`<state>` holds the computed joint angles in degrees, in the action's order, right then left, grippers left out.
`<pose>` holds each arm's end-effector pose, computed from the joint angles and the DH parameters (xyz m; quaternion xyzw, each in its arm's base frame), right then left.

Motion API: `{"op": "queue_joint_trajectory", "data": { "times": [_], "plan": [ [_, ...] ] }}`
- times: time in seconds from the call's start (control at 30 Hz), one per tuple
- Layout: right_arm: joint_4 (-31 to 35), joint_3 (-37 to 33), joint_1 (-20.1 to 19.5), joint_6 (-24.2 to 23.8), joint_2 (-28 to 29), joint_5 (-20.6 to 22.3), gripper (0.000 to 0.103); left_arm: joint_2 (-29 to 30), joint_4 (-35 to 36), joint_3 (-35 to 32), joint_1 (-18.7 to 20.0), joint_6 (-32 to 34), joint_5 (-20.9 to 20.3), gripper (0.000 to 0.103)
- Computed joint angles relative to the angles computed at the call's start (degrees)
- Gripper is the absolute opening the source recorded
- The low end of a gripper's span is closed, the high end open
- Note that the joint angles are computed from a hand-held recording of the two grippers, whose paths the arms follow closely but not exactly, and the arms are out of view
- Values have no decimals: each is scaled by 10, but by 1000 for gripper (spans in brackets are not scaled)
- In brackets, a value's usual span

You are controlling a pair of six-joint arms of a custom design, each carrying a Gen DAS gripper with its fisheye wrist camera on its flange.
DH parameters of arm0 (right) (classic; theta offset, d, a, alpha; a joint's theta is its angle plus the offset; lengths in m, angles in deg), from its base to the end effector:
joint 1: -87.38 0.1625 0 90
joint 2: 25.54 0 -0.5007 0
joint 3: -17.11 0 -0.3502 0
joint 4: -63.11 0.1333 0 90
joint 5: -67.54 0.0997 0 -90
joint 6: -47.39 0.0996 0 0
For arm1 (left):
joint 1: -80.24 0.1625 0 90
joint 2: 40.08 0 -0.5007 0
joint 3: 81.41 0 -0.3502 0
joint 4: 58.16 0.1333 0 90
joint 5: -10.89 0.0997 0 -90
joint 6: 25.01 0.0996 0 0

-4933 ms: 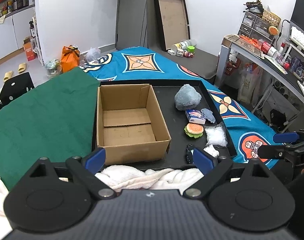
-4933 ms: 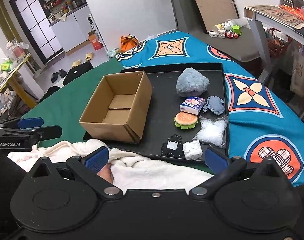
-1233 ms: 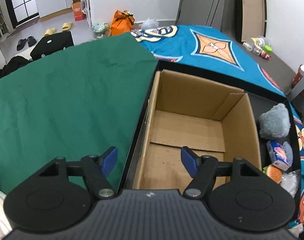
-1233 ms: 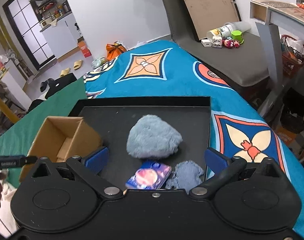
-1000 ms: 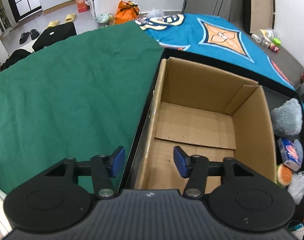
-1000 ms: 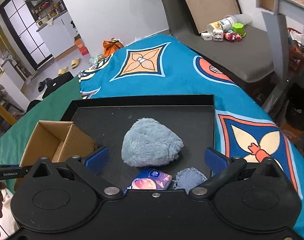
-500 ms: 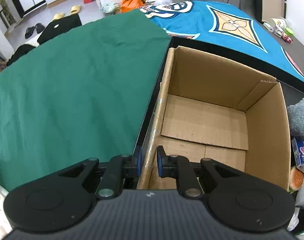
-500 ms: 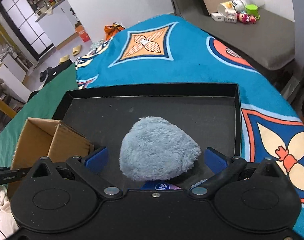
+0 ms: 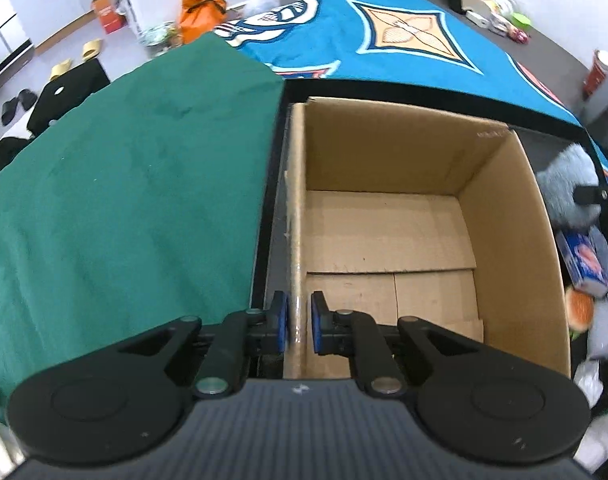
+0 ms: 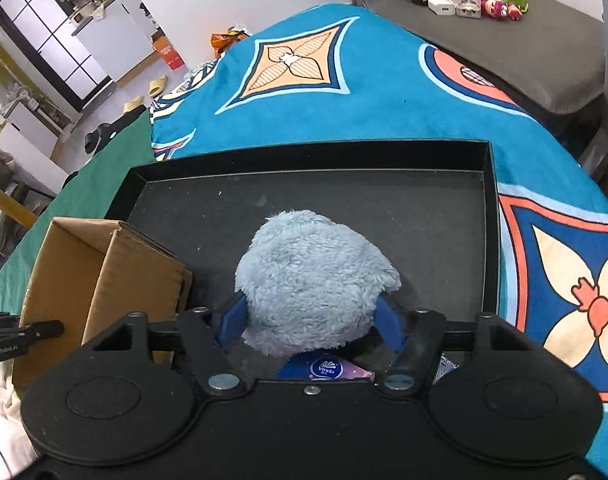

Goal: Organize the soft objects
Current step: 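Carry the plush ball with the right tool and drop it into the box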

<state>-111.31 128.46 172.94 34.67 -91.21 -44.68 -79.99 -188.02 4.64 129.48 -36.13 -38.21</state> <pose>0.0499 -0.5921 0.3587 0.0031 -0.9279 0.2947 0.2283 -0.3181 -0.6731 0.1455 0.2578 0.8996 -0.1065 0.3362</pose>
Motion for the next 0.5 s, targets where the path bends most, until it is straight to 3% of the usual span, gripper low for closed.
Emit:
{"op": "queue_joint_trajectory", "data": {
  "times": [0.17,0.27,0.5],
  "plan": [
    [7,-10,8,-6,6,-14,60,-11,-24,20,-1,34,-12,12],
    [24,-22,15,5,14,-32,77,-14,-7,16,2,16,-22,12],
    [-10,-22,16,39,37,-58,83,-4,9,-11,9,29,-33,12]
  ]
}}
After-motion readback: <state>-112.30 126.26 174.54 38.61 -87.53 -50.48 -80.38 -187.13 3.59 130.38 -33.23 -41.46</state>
